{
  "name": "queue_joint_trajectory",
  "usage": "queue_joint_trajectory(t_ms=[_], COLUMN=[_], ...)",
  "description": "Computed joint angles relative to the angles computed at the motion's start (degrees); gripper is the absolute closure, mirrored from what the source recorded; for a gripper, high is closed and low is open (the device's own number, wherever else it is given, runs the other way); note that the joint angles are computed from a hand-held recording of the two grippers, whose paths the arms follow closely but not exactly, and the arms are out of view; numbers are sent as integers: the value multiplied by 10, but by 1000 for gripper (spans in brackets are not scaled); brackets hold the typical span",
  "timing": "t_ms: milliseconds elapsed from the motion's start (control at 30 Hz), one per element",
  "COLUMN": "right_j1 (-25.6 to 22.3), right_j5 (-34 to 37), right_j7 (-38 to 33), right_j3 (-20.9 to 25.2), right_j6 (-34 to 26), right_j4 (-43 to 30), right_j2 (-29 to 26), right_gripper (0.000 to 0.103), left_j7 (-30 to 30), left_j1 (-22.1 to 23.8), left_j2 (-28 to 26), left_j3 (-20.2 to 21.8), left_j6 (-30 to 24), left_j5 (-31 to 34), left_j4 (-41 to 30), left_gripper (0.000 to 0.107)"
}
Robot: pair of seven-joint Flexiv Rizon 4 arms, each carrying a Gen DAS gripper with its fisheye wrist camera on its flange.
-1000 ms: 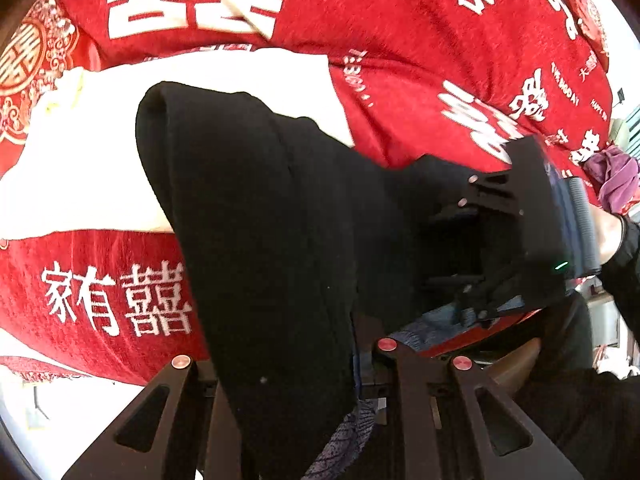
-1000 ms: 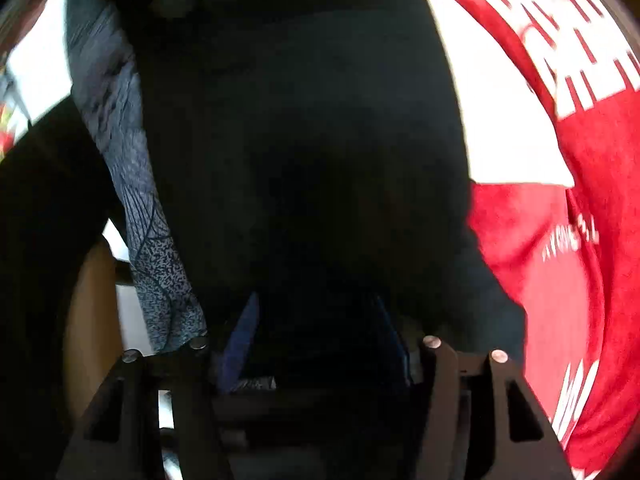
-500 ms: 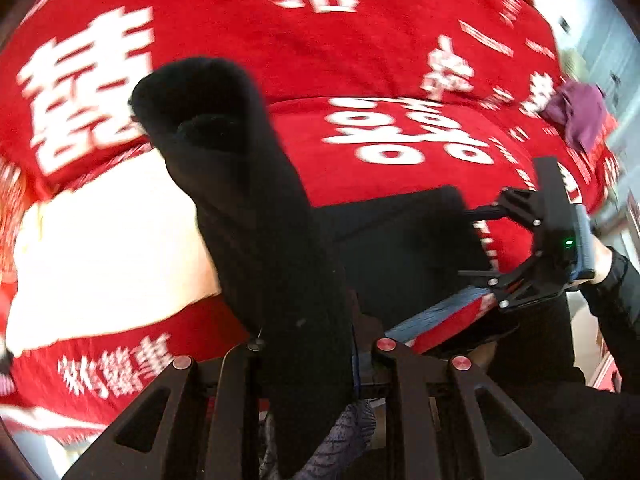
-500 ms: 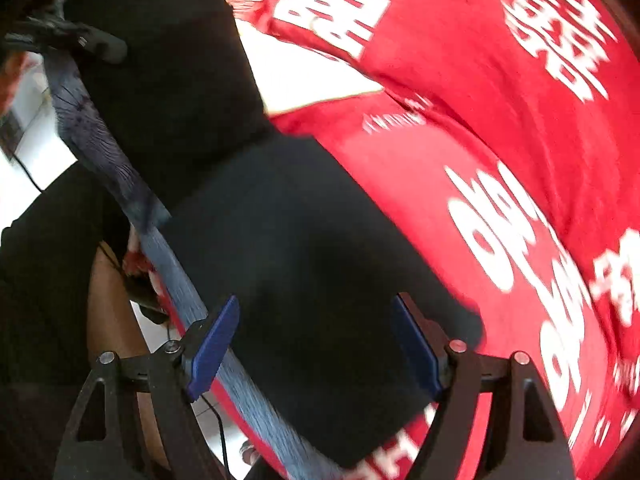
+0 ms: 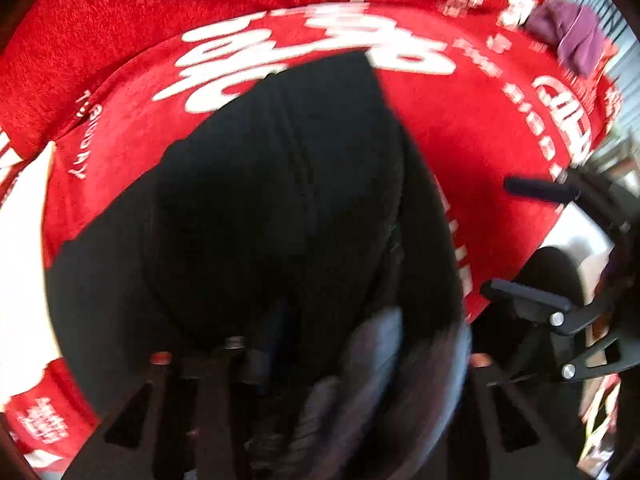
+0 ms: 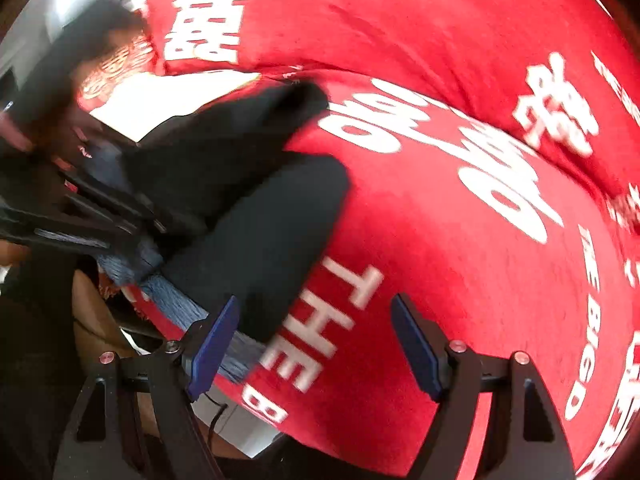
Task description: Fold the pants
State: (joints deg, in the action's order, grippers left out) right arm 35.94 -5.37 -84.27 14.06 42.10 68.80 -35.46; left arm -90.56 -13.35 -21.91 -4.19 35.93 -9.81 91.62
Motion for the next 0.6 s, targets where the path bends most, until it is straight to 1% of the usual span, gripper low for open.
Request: queue_joint_trajectory(t_ms=[33, 67, 133, 167, 200, 300, 367, 400, 433, 467, 500, 533, 567, 600], right_j1=[-3, -7, -18, -23, -25, -26, -23, -25, -27, -33, -44, -51, -52, -43], right_j5=[3, 7, 26, 32, 37, 37, 36, 43, 53, 71, 101, 127, 148, 150], right_j7=[8, 16, 31, 34, 42, 59, 57, 46, 33, 9, -32, -69, -105, -129], right_j3=[-2, -3, 4, 7, 8, 9, 14, 24, 35, 54, 84, 107, 125, 128], right_j6=[8, 19, 44, 53, 63, 87, 110, 125, 132, 138, 140, 134, 121, 99], right_j4=[14, 27, 45, 49, 56, 62, 53, 47, 40, 29, 11, -1, -13, -20], right_j2=[8, 16, 27, 30, 36, 52, 52, 51, 49, 46, 37, 31, 25, 18], right_gripper=[22, 22, 22, 22, 22, 22, 22, 22, 22, 22, 22, 21, 21, 21], left_j7=[10, 13, 26, 39, 46, 108, 150, 157, 150, 117, 85, 75, 72, 69], left_j1=[6, 5, 7, 12, 14, 34, 38, 36, 33, 28, 27, 32, 37, 41], left_j2=[7, 10, 29, 47, 52, 105, 126, 132, 136, 143, 145, 143, 137, 135], left_j3=[-7, -10, -13, -16, -19, -28, -29, -25, -17, -5, 6, 11, 10, 11], left_j6=[6, 8, 9, 22, 28, 66, 85, 96, 115, 134, 153, 144, 138, 136], left_j5=[-22, -28, -45, -68, -85, -201, -271, -277, -260, -218, -180, -170, -173, -175], left_j4=[9, 9, 23, 41, 45, 106, 129, 135, 139, 144, 149, 152, 153, 160], left_gripper=[46, 43, 43, 43, 43, 43, 43, 31, 18, 5, 5, 5, 5, 5])
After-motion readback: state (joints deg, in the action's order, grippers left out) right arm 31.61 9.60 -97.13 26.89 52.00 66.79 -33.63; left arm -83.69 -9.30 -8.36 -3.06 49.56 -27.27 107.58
